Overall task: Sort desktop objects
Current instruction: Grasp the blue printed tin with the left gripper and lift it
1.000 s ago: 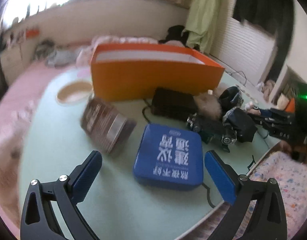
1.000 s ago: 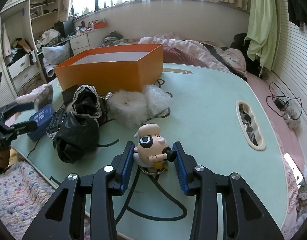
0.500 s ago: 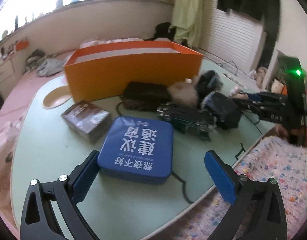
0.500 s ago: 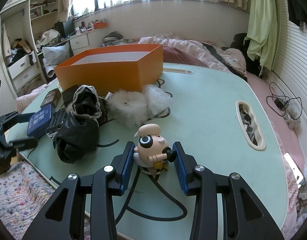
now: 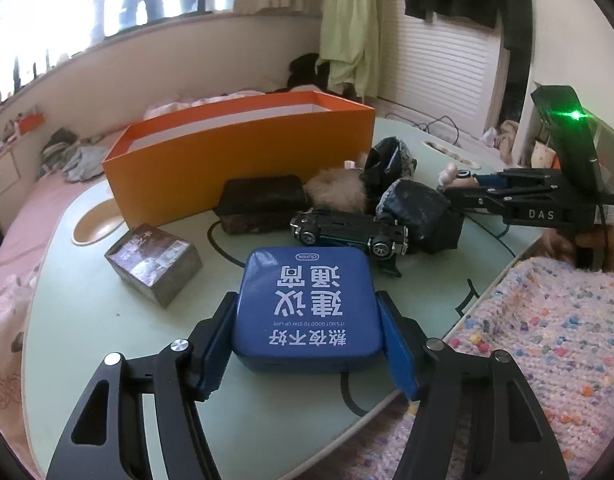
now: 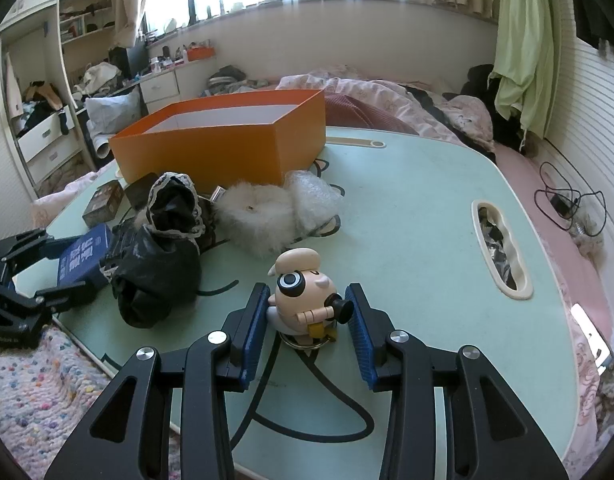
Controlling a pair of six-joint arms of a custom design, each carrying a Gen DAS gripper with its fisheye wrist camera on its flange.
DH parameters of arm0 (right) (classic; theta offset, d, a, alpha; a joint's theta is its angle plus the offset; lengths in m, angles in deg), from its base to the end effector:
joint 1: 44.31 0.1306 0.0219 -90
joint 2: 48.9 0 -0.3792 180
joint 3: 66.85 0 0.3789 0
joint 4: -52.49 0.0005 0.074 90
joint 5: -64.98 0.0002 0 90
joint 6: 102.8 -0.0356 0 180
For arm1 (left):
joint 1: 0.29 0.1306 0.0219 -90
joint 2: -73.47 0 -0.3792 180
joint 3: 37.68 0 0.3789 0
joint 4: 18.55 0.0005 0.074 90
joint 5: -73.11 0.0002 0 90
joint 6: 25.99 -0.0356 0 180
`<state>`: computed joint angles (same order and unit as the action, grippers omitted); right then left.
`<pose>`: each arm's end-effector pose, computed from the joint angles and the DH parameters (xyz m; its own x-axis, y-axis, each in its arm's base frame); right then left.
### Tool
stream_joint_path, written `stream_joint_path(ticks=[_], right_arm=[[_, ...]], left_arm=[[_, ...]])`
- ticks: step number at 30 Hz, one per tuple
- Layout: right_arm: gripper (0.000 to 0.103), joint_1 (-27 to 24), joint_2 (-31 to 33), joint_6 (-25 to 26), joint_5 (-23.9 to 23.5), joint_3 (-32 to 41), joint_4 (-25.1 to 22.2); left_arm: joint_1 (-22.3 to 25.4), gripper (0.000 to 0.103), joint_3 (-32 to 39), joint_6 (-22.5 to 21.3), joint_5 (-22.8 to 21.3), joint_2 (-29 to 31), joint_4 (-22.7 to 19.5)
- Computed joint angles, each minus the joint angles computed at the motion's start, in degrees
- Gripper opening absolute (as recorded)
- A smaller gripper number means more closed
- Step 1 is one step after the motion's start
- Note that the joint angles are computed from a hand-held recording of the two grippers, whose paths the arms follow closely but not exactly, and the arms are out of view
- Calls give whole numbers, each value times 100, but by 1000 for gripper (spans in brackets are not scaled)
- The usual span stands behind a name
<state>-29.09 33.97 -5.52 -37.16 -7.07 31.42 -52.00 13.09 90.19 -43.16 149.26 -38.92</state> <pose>0.3854 0.1121 0.2823 -0.6158 -0.2959 -0.7302 -0.4842 0.8733 0.0544 0.2266 -0.2624 0.2624 -0.6214 0.1487 -0.7692 0.2642 0.9641 -0.0271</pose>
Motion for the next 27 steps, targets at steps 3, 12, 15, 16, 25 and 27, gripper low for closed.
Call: stream_joint_path(ticks=[3,12,15,16,25,27], right_arm=[[40,-5,-53,-69,-10,-49,76],[39,-12,-289,-134,-131,-207,403],[39,-72,-333,-231,-259,-201,496],[39,-85,-356,-279,-264,-215,548],[39,-218,-425,-584,-701,-180,649],[39,-193,-425,-617,-764,-147,649]], left_arm=[[-34,65,-14,5,-71,-86,78],[-98,65,77,-115,-103,-387,227],[-62,65,101,-160,-113,-466,214],[-60,65,112,-165,-131,-482,208],[5,65,165,-271,-267,-557,210],[31,65,196,-334,-313,-592,212]])
